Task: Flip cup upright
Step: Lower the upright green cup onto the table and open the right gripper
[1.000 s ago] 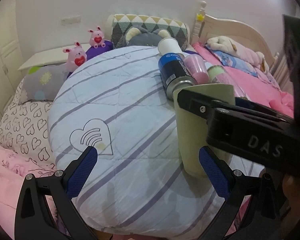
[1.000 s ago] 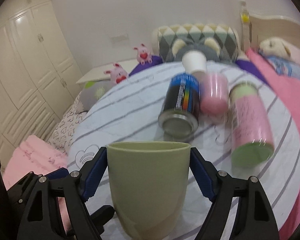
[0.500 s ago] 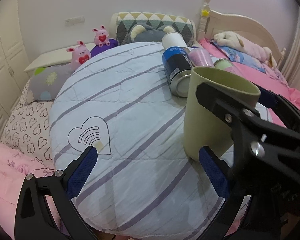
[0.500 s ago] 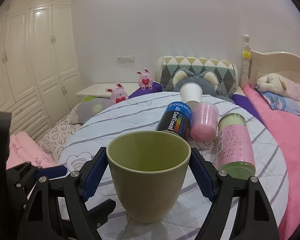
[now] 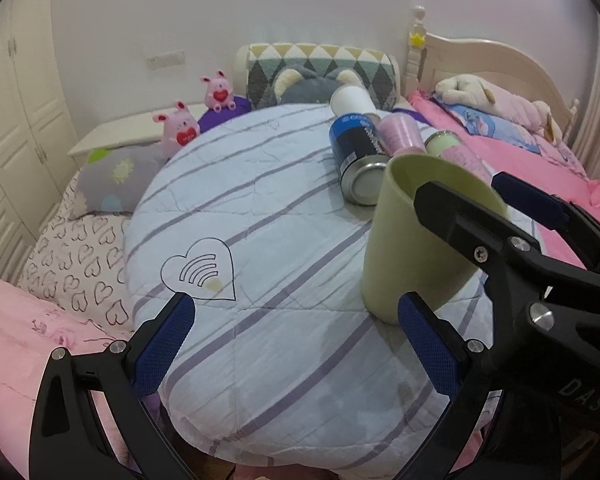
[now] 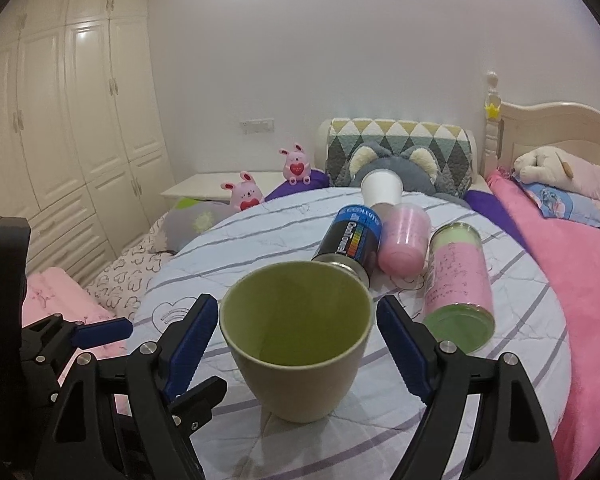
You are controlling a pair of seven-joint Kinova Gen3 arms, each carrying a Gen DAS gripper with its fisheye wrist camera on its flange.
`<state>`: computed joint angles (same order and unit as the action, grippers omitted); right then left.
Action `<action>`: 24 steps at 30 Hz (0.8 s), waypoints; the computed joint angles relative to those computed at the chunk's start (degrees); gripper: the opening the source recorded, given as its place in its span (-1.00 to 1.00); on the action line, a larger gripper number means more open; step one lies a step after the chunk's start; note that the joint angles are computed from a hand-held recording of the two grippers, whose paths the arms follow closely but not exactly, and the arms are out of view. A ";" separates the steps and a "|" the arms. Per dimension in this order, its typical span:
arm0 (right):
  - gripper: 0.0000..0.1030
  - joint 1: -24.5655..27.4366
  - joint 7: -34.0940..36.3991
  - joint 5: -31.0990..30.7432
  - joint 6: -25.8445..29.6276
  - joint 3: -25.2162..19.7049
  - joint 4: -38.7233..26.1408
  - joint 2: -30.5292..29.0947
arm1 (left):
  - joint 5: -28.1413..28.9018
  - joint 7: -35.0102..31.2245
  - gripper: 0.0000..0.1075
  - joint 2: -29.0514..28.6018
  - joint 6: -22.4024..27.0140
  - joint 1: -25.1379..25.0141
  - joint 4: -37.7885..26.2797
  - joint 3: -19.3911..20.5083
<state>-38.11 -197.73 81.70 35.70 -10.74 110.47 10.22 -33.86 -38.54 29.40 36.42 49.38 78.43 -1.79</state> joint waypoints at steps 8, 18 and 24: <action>0.62 0.16 -7.69 7.41 2.94 -2.37 4.69 -4.48 | -6.87 7.97 0.91 -1.27 2.41 5.18 0.49 -2.45; 0.62 1.51 -11.95 9.22 7.05 -5.36 10.50 -11.35 | -19.87 20.25 0.91 -0.97 10.10 12.38 -1.11 -2.58; 0.62 1.44 -10.16 5.67 13.68 -7.32 12.28 -13.52 | -27.85 29.71 0.91 -0.39 14.62 15.60 -1.73 -1.72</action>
